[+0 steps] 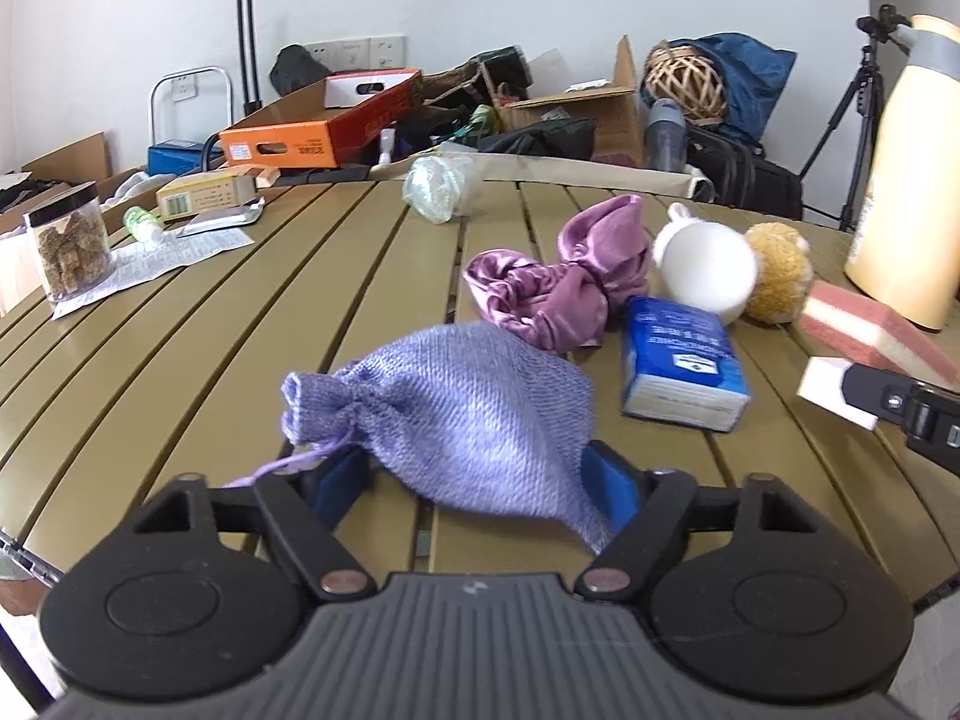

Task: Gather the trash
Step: 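Grasp the purple drawstring bag with the left tool while the right tool grasps the small white block, then lift the purple bag with the left tool while the right tool lifts the white block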

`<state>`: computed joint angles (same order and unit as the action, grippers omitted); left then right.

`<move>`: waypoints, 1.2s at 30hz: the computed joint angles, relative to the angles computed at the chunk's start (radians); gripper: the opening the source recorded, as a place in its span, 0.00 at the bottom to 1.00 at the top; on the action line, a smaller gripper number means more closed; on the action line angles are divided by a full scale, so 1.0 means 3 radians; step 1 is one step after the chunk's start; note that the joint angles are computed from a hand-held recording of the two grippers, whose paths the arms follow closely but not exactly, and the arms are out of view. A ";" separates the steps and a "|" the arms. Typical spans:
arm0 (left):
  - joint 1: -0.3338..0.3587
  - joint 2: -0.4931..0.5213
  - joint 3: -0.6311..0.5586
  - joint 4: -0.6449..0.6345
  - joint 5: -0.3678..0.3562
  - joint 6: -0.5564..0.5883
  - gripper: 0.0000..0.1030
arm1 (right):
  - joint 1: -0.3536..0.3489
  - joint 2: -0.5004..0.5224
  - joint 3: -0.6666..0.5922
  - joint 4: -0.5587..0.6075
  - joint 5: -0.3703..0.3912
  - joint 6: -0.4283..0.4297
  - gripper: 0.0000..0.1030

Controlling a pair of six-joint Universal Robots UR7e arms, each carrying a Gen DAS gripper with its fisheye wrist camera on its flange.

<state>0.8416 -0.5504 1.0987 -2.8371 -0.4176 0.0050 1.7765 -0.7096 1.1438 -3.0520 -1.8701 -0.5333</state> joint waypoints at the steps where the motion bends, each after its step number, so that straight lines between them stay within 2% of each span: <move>1: -0.0004 -0.0008 0.0018 -0.0025 -0.0025 0.0022 0.65 | 0.0000 -0.0004 0.0009 -0.0008 0.0006 -0.0001 0.19; 3: -0.0010 -0.0025 0.0057 -0.0086 -0.0077 0.0075 0.57 | 0.0000 -0.0007 0.0016 -0.0004 0.0019 -0.0005 0.19; 5: -0.0015 -0.0051 0.0103 -0.0133 -0.0142 0.0110 0.44 | 0.0000 -0.0019 0.0046 -0.0015 0.0034 -0.0011 0.19; 6: -0.0018 -0.0058 0.0119 -0.0166 -0.0156 0.0124 0.42 | 0.0000 -0.0022 0.0051 -0.0011 0.0041 -0.0017 0.19; 8: -0.0024 -0.0063 0.0133 -0.0204 -0.0169 0.0158 0.23 | 0.0000 -0.0031 0.0071 -0.0019 0.0058 -0.0022 0.19; 11: -0.0029 -0.0081 0.0162 -0.0299 -0.0197 0.0219 0.17 | -0.0001 -0.0043 0.0084 -0.0027 0.0098 -0.0023 0.19; 21: -0.0092 -0.0072 0.0219 -0.0945 -0.0202 0.0742 0.15 | -0.0001 -0.0107 0.0194 -0.0093 0.0290 -0.0059 0.19; 27: -0.0091 -0.0138 0.0270 -0.0910 -0.0184 0.0680 0.15 | 0.0002 -0.0141 0.0249 -0.0155 0.0354 -0.0053 0.19; 32: -0.0118 -0.0198 0.0362 -0.1235 -0.0263 0.0902 0.07 | -0.0002 -0.0177 0.0297 -0.0222 0.0440 -0.0013 0.18; 36: -0.0143 -0.0192 0.0357 -0.1483 -0.0327 0.1102 0.05 | 0.0000 -0.0203 0.0333 -0.0282 0.0538 -0.0004 0.18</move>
<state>0.7988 -0.6079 1.2059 -3.2820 -0.5156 0.3356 1.7766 -0.7704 1.2437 -3.1366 -1.7087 -0.5345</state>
